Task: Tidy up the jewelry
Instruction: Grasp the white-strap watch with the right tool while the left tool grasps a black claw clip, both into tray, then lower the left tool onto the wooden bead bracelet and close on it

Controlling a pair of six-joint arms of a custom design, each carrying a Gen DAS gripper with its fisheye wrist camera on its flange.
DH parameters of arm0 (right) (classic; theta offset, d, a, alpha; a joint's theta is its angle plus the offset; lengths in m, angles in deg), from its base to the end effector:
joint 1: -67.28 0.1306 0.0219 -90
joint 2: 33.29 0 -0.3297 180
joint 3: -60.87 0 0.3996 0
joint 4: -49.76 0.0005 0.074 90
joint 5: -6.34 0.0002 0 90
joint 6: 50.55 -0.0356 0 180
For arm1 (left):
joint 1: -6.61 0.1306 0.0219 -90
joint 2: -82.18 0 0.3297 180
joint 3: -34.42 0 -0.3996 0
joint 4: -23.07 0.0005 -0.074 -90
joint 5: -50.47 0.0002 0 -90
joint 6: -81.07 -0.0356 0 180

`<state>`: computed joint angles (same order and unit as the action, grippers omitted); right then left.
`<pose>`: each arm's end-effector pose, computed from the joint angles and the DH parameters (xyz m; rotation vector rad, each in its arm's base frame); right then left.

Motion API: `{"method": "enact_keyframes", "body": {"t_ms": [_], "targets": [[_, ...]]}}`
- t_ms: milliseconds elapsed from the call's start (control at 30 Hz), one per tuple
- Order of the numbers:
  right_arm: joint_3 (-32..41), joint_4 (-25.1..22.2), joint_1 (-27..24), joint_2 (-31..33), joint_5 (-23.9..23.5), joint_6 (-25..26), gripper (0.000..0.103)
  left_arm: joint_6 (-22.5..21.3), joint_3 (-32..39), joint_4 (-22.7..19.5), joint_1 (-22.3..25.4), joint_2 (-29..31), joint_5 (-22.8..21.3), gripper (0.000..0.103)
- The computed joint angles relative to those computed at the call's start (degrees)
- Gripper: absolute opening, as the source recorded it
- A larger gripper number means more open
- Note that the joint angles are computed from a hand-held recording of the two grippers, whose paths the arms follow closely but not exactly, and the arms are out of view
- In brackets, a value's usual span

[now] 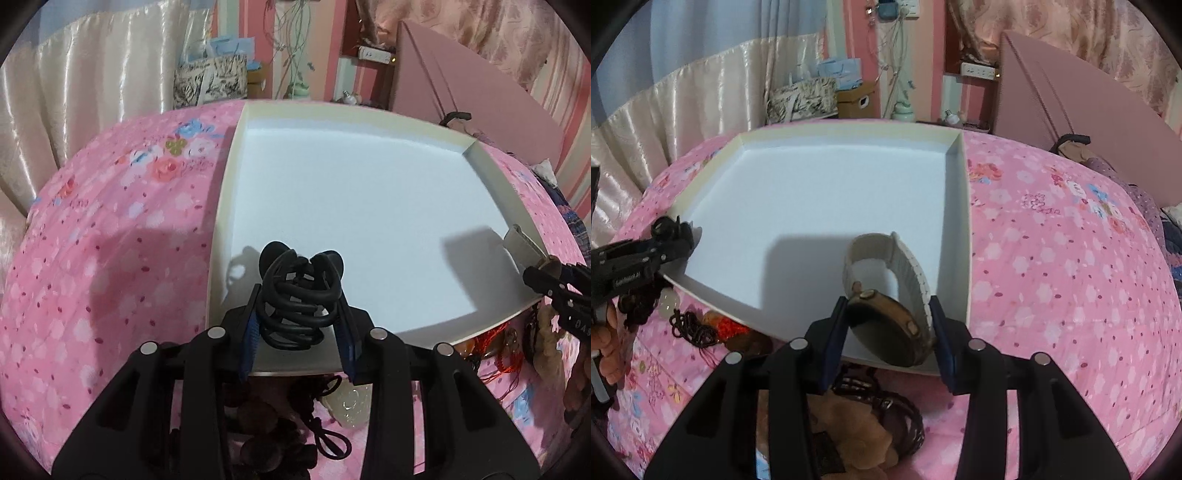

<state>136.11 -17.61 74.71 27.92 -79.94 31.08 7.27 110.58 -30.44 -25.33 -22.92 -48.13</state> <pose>0.3137 0.0381 0.4284 0.0474 2.4988 0.0334 0.3439 -0.2087 0.3712 0.2760 2.4612 -0.1753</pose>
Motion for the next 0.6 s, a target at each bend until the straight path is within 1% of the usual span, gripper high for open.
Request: {"method": "enact_keyframes", "body": {"t_ms": [33,67,100,133,167,200,233,267,333,367,400,433,467,500,533,600], "targets": [[0.00,0.30,-0.08,0.24,-0.13,-0.67,0.044,0.24,0.50,0.85,0.30,0.81,0.87,0.036],[0.06,0.44,0.20,0.52,0.35,-1.11,0.044,0.73,-0.35,1.24,0.75,-0.20,2.11,0.036],[0.14,0.63,0.63,0.70,1.12,-1.51,0.048,1.27,-0.67,1.75,1.06,-0.61,3.03,0.038],[0.18,1.08,0.85,0.64,1.13,-1.57,0.055,1.61,-1.09,2.63,1.41,-1.21,4.13,0.041],[0.26,1.48,1.01,0.41,1.15,-1.76,0.060,1.64,-1.49,3.35,1.62,-2.03,4.91,0.054],[0.14,2.24,1.26,-0.40,1.44,-1.95,0.069,1.47,-1.85,3.79,1.69,-2.74,5.30,0.062],[0.19,3.20,1.36,-1.55,1.59,-1.79,0.072,1.19,-2.25,4.26,1.87,-3.96,5.80,0.065],[0.68,3.39,1.27,-2.21,1.37,-1.57,0.072,0.99,-2.35,4.22,2.04,-5.14,5.51,0.069],[1.62,3.31,0.62,-4.32,1.57,-1.06,0.073,0.43,-2.83,3.85,3.23,-8.42,6.05,0.073],[1.85,3.28,0.05,-5.85,1.74,-0.62,0.073,0.16,-3.35,3.73,3.80,-10.43,5.64,0.078],[2.01,3.16,-0.86,-7.33,1.65,-0.06,0.076,-0.21,-4.04,3.64,4.20,-12.53,4.56,0.083],[1.59,3.12,-1.89,-9.81,1.78,0.29,0.080,-0.85,-5.41,3.66,4.88,-16.03,2.01,0.086],[1.25,2.93,-2.89,-11.53,1.71,0.59,0.080,-1.29,-6.74,3.28,5.48,-18.67,0.23,0.090],[0.70,2.45,-3.94,-13.50,1.69,0.70,0.080,-1.46,-8.19,2.58,5.72,-21.35,-2.31,0.092],[0.14,1.72,-5.16,-15.30,1.56,0.71,0.080,-1.79,-9.78,1.37,6.06,-24.05,-3.65,0.092],[-2.24,-0.80,-7.28,-20.34,1.54,0.06,0.080,-1.84,-13.26,-1.07,5.28,-28.64,-7.41,0.092]]}}
